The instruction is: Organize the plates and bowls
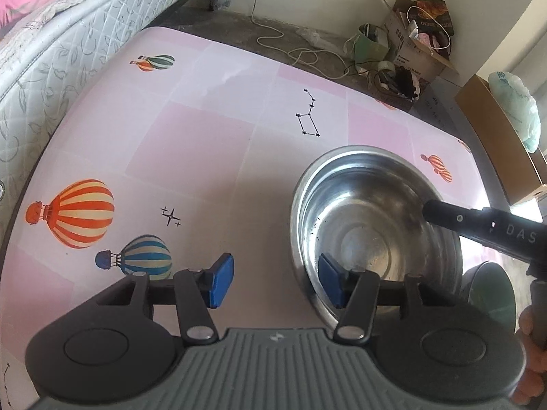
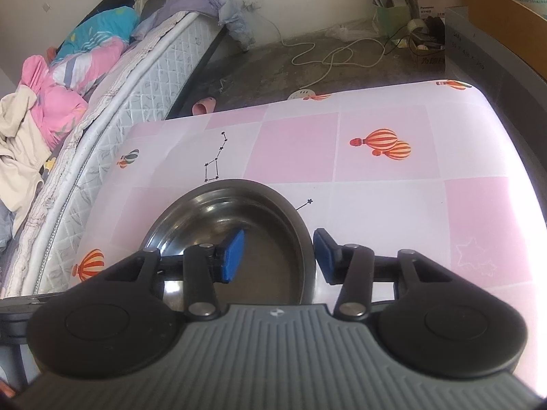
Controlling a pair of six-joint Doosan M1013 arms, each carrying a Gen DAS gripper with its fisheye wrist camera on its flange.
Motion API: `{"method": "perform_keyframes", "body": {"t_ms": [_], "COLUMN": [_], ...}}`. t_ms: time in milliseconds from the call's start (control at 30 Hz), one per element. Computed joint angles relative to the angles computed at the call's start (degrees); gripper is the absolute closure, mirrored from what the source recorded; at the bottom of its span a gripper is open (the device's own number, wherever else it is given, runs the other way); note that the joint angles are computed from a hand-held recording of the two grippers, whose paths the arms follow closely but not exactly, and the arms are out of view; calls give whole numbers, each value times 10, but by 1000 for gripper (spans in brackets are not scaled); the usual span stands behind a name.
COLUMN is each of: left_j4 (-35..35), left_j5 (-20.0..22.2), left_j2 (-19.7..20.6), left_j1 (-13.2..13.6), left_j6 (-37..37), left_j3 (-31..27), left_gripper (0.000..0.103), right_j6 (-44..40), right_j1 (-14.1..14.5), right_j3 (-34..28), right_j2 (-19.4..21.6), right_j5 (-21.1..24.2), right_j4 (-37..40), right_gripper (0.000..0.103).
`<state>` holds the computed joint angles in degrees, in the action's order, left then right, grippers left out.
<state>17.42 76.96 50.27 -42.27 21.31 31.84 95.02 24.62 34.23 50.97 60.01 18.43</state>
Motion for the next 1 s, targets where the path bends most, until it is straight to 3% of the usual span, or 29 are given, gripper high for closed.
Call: {"method": "perform_keyframes", "body": {"t_ms": [167,300,733,833,900,1000], "left_j4": [-23,-18,-18,-10,3,28], "left_j5": [-35,-13,-51,-52,-48,-47], "left_j2": [-9,-12,-90,-93,-95,-98], "left_j1": [3,0,-5,-8,-12,-19], "left_j6": [2,7,-41,-38,-38,-41], "left_j3": [22,23,155,159,157,157], "left_gripper": [72,68,68,63,50,39], "right_j6": [-15,-32,-118,-120,-117,-113], "right_j1": [4,11,37,37,38,36], "right_j3": [-35,-55,17,32,39,54], "right_j2": [18,26,-19,-26,-31,-40], "right_j5": [32,63,67,57,49,30], "right_j4": [9,10,29,34,34,34], "right_gripper": [57,56,56,56,56,56]}}
